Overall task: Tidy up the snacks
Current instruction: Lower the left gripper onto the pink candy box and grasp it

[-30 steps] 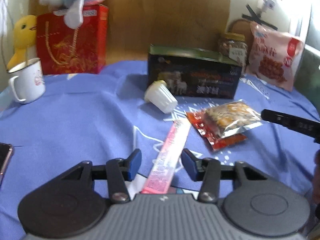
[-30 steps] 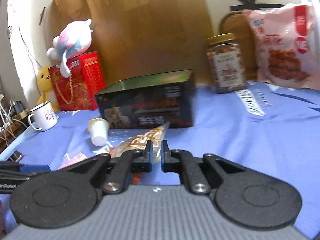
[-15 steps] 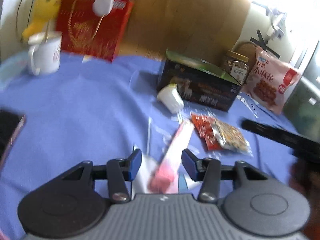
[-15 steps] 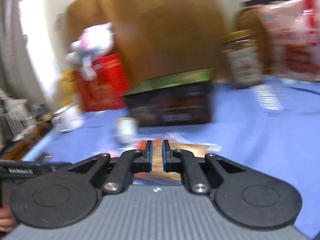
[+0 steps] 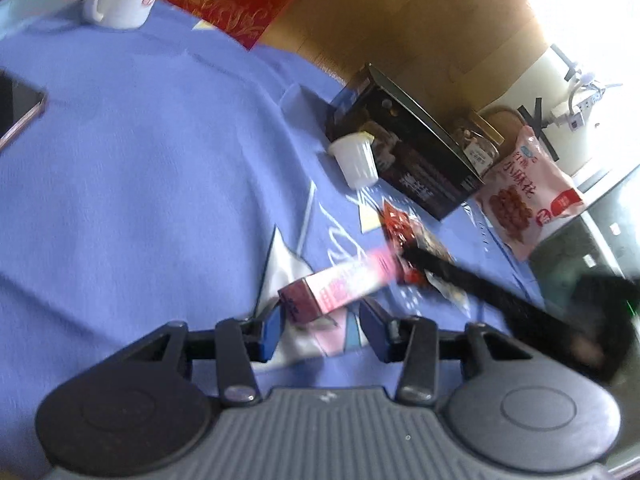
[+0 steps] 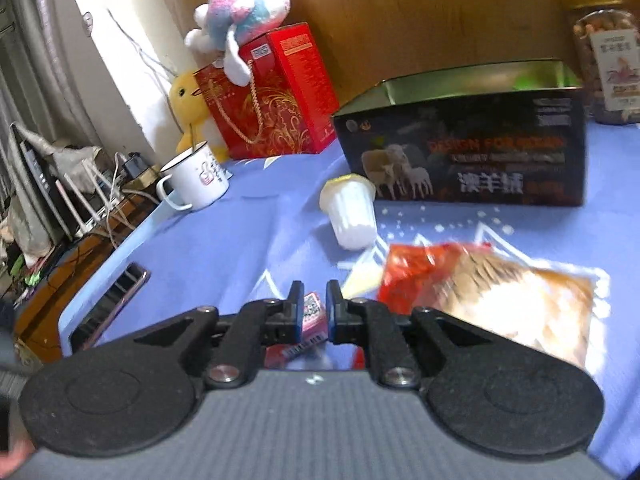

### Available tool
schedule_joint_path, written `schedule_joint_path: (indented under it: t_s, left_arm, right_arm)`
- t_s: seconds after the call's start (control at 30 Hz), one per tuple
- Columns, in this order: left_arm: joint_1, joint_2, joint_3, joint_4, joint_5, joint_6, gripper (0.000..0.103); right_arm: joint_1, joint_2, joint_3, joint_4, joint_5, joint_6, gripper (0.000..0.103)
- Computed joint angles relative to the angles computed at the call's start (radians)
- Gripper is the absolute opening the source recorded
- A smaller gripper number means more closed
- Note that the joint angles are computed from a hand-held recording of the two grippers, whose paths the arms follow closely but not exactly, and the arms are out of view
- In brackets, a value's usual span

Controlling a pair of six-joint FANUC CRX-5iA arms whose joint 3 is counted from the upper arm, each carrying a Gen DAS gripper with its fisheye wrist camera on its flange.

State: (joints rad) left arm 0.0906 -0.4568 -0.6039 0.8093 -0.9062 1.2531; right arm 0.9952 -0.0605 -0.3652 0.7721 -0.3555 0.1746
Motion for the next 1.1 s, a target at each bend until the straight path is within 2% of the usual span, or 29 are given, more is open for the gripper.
schedule_joint_path:
  t_s: [0.13, 0.27, 0.3, 0.33, 0.43, 0.47, 0.53, 0.6, 0.8, 0.93, 1.0, 1.07, 1.1]
  left_arm:
    - [-0.037, 0.045, 0.037, -0.011, 0.024, -0.044, 0.046]
    - [-0.054, 0.051, 0.064, -0.044, 0.040, -0.063, 0.048]
    - [-0.045, 0.040, 0.063, -0.048, 0.047, -0.063, 0.048]
    - [-0.031, 0.029, 0.062, -0.052, 0.051, -0.060, 0.049]
    - [0.016, 0.001, 0.056, -0.051, 0.052, -0.027, 0.049]
    - [0.023, -0.002, 0.053, -0.044, 0.048, -0.023, 0.049]
    - [0.017, -0.001, 0.056, -0.041, 0.042, -0.033, 0.049]
    - [-0.007, 0.010, 0.066, -0.056, 0.040, -0.043, 0.049]
    - [-0.085, 0.060, 0.097, -0.087, 0.047, -0.071, 0.049]
    - [-0.116, 0.098, 0.123, -0.134, 0.019, -0.048, 0.048]
    - [-0.121, 0.091, 0.121, -0.140, 0.027, -0.034, 0.047]
    - [-0.122, 0.099, 0.138, -0.146, 0.020, -0.016, 0.047]
    - [-0.120, 0.104, 0.144, -0.136, 0.024, -0.024, 0.047]
  right_arm:
    - [0.040, -0.096, -0.106, 0.069, -0.004, -0.073, 0.026]
    - [0.037, -0.179, -0.225, 0.313, -0.010, -0.312, 0.033]
    - [0.034, -0.185, -0.235, 0.356, -0.020, -0.348, 0.037]
    - [0.031, -0.196, -0.248, 0.388, -0.025, -0.371, 0.038]
    - [0.033, -0.195, -0.242, 0.364, -0.020, -0.327, 0.039]
    - [0.036, -0.191, -0.236, 0.346, -0.015, -0.296, 0.044]
    - [0.035, -0.176, -0.225, 0.330, 0.001, -0.254, 0.045]
    - [0.041, -0.170, -0.227, 0.364, -0.008, -0.259, 0.050]
    - [0.077, -0.163, -0.216, 0.352, -0.094, -0.214, 0.052]
    - [0.087, -0.155, -0.203, 0.290, -0.111, -0.181, 0.051]
    - [0.093, -0.142, -0.185, 0.224, -0.105, -0.126, 0.044]
    - [0.104, -0.125, -0.182, 0.276, -0.150, -0.168, 0.032]
    - [0.109, -0.120, -0.173, 0.277, -0.174, -0.161, 0.030]
